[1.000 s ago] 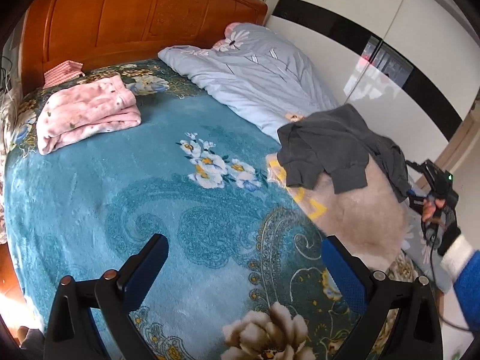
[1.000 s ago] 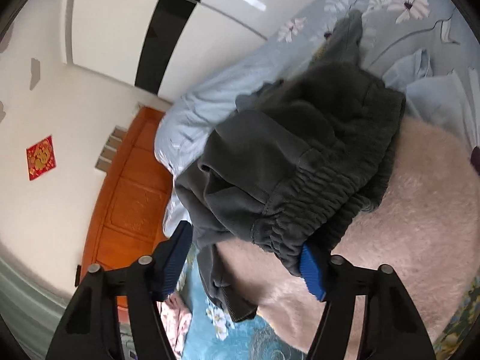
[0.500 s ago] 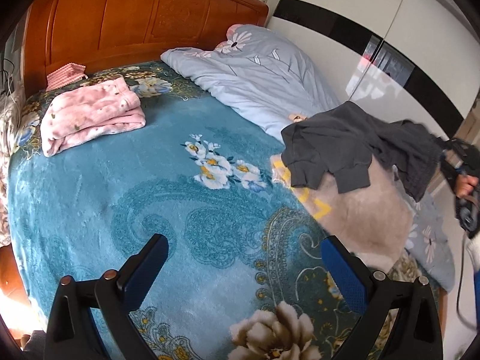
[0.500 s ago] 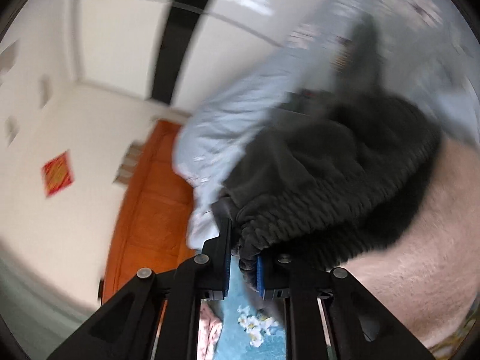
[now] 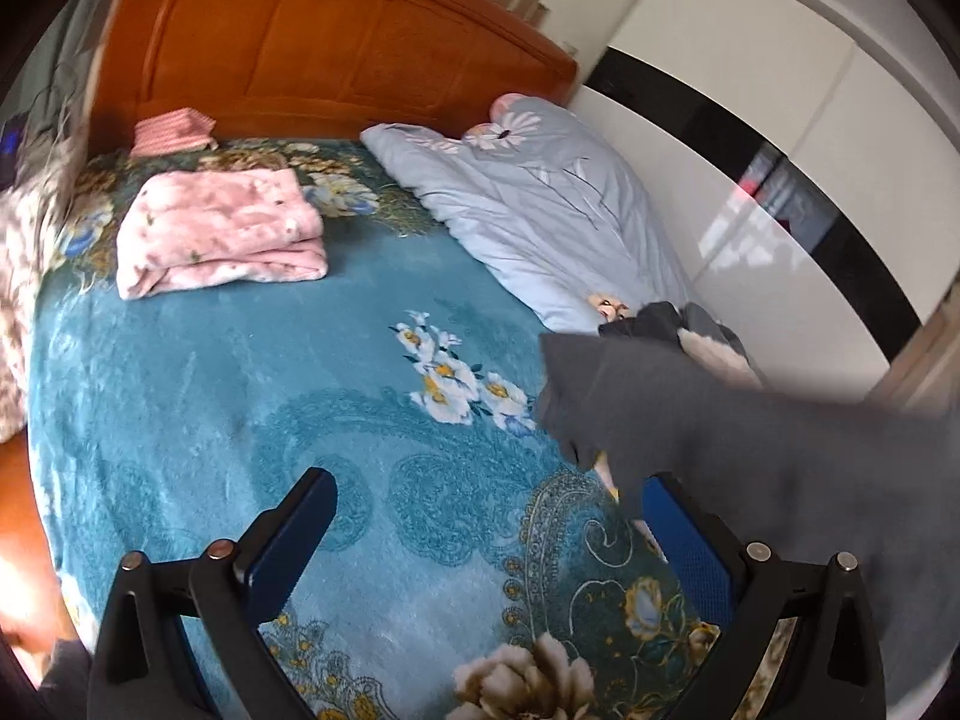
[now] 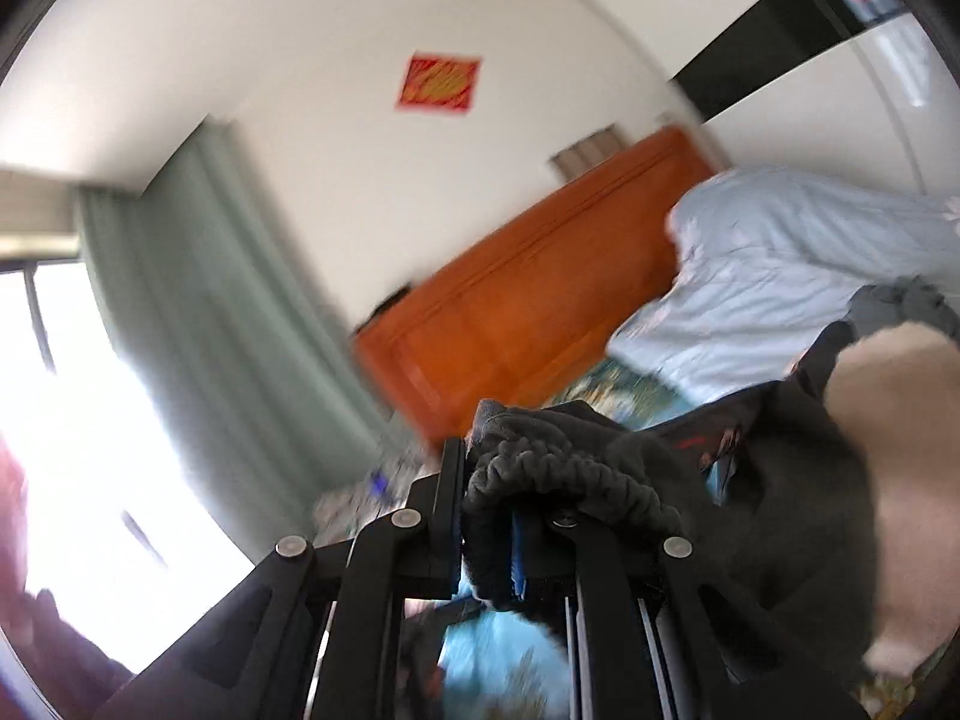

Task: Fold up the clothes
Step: 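Grasp the sweatpants cuff with the right gripper and lift it off the sweater, then grasp the other sweatpants leg with the left gripper while the right gripper holds the cuff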

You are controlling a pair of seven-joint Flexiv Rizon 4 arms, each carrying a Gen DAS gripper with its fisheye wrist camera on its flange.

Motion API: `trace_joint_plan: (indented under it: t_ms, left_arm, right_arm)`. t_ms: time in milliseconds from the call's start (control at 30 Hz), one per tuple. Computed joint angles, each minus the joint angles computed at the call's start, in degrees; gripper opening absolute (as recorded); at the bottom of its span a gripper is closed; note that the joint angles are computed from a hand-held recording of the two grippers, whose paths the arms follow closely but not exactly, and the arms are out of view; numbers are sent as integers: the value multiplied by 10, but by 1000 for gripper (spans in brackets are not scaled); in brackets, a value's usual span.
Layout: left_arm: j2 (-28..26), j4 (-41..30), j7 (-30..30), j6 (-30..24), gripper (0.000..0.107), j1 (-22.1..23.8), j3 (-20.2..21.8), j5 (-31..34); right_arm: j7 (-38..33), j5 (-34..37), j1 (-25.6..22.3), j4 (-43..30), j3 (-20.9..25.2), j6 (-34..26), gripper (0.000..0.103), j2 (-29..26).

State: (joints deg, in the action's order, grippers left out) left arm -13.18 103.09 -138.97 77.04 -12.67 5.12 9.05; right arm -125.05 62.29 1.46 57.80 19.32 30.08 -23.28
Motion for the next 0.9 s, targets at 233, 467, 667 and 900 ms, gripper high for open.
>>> trace_joint_plan:
  t_ms: [233, 467, 667, 900]
  left_arm:
    - [15, 36, 99, -6, 103, 34, -51, -112]
    - [10, 35, 174, -30, 103, 33, -70, -170]
    - [-10, -6, 171, -94, 103, 13, -54, -137]
    - [-93, -114, 207, -210, 103, 5, -77, -146]
  right_arm:
    - [121, -148, 34, 204, -53, 7, 12, 100]
    - [257, -210, 53, 267, -83, 128, 12, 104]
    - [306, -284, 70, 340, -85, 222, 12, 104]
    - [336, -286, 61, 405, -62, 173, 12, 89]
